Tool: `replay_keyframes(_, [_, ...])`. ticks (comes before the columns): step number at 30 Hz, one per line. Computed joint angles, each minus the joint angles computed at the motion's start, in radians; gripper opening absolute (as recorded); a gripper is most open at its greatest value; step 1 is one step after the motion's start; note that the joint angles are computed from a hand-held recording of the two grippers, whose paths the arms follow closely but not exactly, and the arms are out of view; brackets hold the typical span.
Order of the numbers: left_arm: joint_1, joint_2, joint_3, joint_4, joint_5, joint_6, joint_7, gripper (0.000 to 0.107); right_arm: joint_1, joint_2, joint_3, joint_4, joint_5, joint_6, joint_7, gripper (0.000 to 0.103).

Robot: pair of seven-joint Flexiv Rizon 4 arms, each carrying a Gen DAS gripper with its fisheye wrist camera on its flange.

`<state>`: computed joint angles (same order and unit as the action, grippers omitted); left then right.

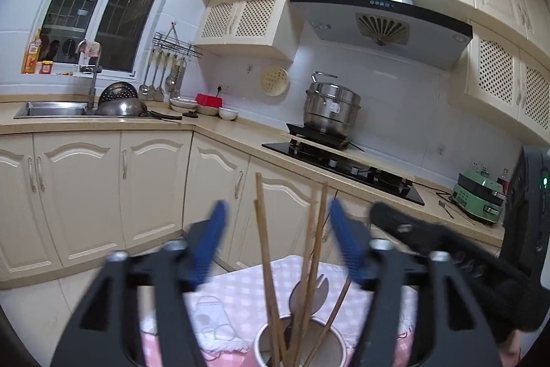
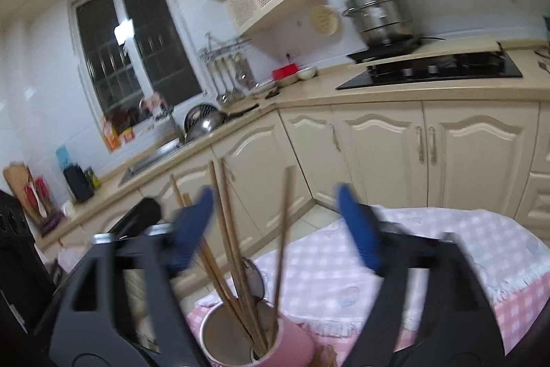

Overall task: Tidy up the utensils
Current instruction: 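Open both tools to release the chopsticks into the pink cup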

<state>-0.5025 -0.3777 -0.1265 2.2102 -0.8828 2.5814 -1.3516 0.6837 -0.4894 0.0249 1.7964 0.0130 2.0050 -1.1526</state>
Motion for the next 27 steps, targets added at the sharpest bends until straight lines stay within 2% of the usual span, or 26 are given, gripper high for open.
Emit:
replay_keyframes(1, [-0.004,0.007,0.001,0.007,-0.006,0.004,0.005,0.079,-0.016,0.009,0.011,0.011,-0.008,-0.005,0.003,0.082])
replay_keyframes(3, [-0.023,0.025,-0.001,0.019,-0.045,0.010,0.044,0.088,-0.036,0.022,0.022,0.026,-0.018,-0.014,0.011,0.094])
replay_keyframes(7, [-0.056,0.055,-0.021,0.031,-0.137,0.008,0.123,0.096,-0.103,0.054,0.072,0.060,-0.062,-0.056,0.049,0.096])
replay_keyframes(11, [-0.089,0.080,-0.042,0.043,-0.224,0.014,0.189,0.097,-0.129,0.092,0.087,0.105,-0.099,-0.083,0.064,0.097])
replay_keyframes(20, [-0.148,0.119,-0.088,0.060,-0.381,0.038,0.292,0.097,-0.272,0.150,0.205,0.183,-0.215,-0.122,0.138,0.097])
replay_keyframes(25, [-0.172,0.131,-0.106,0.076,-0.436,0.041,0.299,0.097,-0.393,0.168,0.309,0.218,-0.301,-0.179,0.174,0.097])
replay_keyframes(27, [-0.181,0.133,-0.112,0.082,-0.455,0.041,0.299,0.097,-0.474,0.166,0.385,0.224,-0.333,-0.214,0.177,0.097])
